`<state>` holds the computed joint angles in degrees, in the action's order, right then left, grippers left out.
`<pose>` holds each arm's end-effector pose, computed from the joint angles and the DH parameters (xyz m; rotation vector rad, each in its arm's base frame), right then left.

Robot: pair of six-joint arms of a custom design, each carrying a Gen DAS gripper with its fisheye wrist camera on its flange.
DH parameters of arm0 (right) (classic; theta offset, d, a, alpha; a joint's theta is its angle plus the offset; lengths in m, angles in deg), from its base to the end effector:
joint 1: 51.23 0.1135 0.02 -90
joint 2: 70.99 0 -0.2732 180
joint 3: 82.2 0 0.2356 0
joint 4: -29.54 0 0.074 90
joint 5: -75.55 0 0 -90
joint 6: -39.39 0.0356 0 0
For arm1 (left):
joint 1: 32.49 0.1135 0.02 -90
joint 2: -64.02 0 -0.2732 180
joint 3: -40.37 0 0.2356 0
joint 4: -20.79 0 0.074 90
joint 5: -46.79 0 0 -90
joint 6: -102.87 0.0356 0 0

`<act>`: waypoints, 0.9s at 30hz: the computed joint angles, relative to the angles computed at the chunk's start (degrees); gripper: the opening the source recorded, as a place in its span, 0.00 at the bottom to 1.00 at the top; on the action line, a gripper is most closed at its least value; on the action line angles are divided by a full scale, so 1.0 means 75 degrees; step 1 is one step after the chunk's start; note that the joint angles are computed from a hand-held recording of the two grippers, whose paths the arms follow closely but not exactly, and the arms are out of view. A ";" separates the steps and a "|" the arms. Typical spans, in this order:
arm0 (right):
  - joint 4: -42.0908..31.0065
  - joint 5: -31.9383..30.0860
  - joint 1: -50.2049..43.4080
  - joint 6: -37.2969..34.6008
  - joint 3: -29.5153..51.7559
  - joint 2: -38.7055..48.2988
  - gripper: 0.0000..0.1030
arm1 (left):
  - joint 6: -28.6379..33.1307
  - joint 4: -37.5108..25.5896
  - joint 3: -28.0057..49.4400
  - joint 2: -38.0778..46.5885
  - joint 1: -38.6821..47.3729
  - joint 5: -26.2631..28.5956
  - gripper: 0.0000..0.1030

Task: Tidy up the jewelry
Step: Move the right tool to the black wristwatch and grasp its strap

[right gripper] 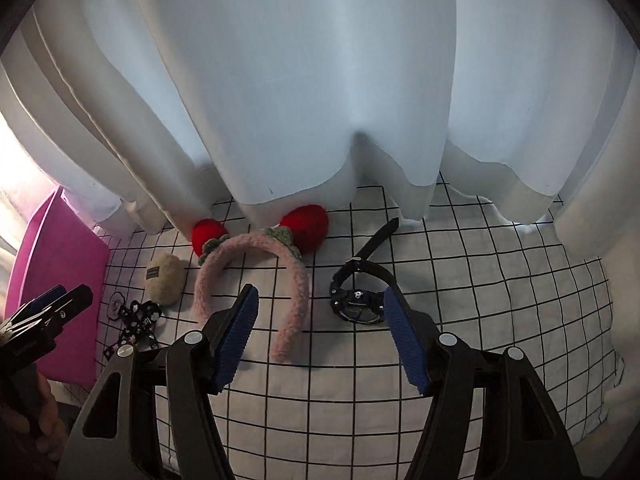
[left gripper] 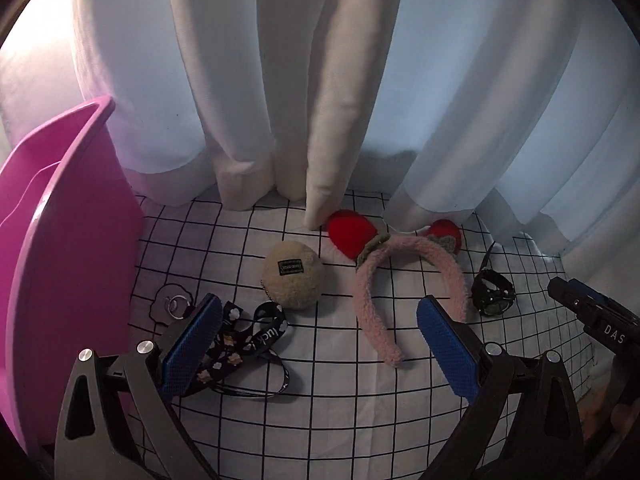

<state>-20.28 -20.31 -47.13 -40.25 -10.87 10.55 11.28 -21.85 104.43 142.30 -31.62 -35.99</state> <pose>0.2654 0.0227 0.2472 0.1075 2.6248 0.2219 0.2527 -0.0006 0.2316 -0.0069 2.5598 -0.1662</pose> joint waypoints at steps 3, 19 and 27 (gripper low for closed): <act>0.0330 -0.0322 -0.0590 -0.0636 -0.0247 0.0572 0.61 | -0.0831 0.0737 -0.0422 0.0554 -0.1012 -0.0581 0.93; 0.0509 -0.0900 -0.1298 -0.1770 0.1381 0.3835 0.61 | -0.2513 0.2150 -0.0441 0.2701 -0.2363 -0.1804 0.93; 0.0093 -0.0863 -0.1219 -0.2086 0.1942 0.4524 0.61 | -0.2803 0.2268 -0.0255 0.3243 -0.2458 -0.1928 0.93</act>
